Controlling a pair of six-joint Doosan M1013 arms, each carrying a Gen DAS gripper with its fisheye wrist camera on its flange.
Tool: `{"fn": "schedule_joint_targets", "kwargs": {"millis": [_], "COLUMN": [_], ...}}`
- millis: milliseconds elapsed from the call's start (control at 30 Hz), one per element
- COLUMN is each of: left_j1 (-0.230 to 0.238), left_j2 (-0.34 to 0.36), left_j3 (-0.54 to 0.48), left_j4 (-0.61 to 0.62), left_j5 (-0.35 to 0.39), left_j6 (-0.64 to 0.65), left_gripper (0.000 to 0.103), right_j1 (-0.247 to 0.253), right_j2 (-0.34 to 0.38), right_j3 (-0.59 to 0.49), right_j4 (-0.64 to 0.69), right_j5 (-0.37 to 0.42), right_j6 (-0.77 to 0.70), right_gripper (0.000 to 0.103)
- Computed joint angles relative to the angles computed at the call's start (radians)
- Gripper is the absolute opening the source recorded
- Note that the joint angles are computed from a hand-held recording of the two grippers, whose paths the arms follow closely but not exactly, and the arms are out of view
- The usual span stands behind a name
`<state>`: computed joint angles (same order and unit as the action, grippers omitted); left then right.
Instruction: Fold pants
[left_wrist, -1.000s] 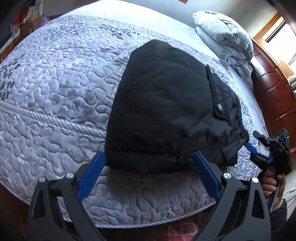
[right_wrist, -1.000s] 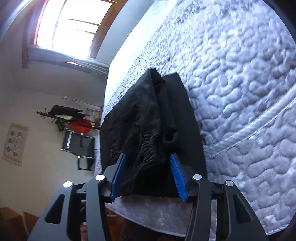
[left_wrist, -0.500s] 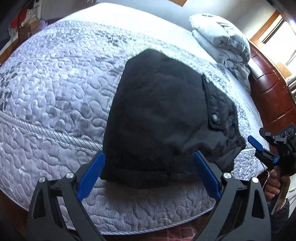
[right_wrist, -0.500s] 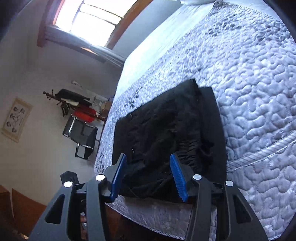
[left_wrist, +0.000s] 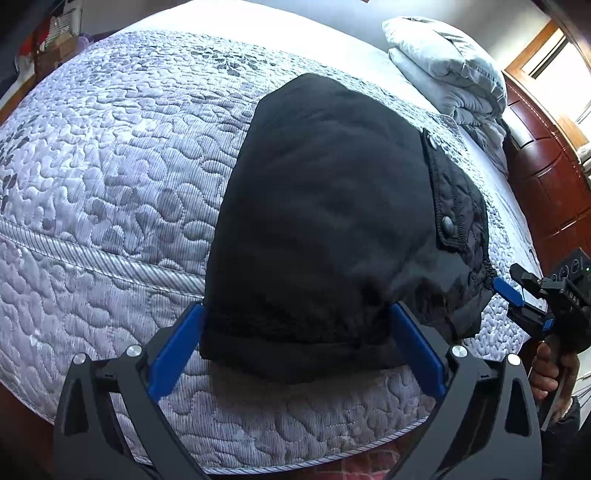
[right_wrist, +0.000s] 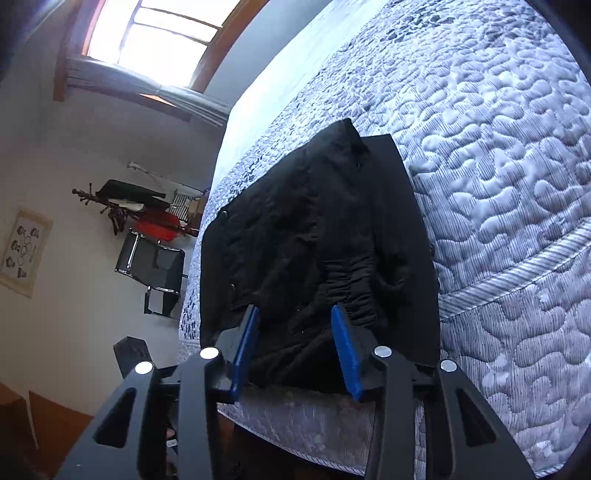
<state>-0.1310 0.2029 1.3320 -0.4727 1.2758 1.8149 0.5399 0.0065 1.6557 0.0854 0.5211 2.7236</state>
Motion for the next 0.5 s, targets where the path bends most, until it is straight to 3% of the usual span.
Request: {"fn": "schedule_joint_targets", "kwargs": {"millis": [300,500], "left_j1": [-0.007,-0.021], "left_j2": [-0.017,-0.017], "left_j3": [-0.041,-0.079], "left_j4": [-0.018,-0.005], "left_j5": [-0.003,0.000], "left_j6": [0.032,0.040], "left_gripper": [0.099,0.099], "right_j1": [-0.004,-0.006], "right_j2": [-0.012,-0.018], "right_j3": [-0.015,-0.039], "right_j4": [-0.054,-0.132], "right_j5": [0.017,0.038], "right_j6": [0.041,0.084], "right_gripper": [0.046,0.054]}}
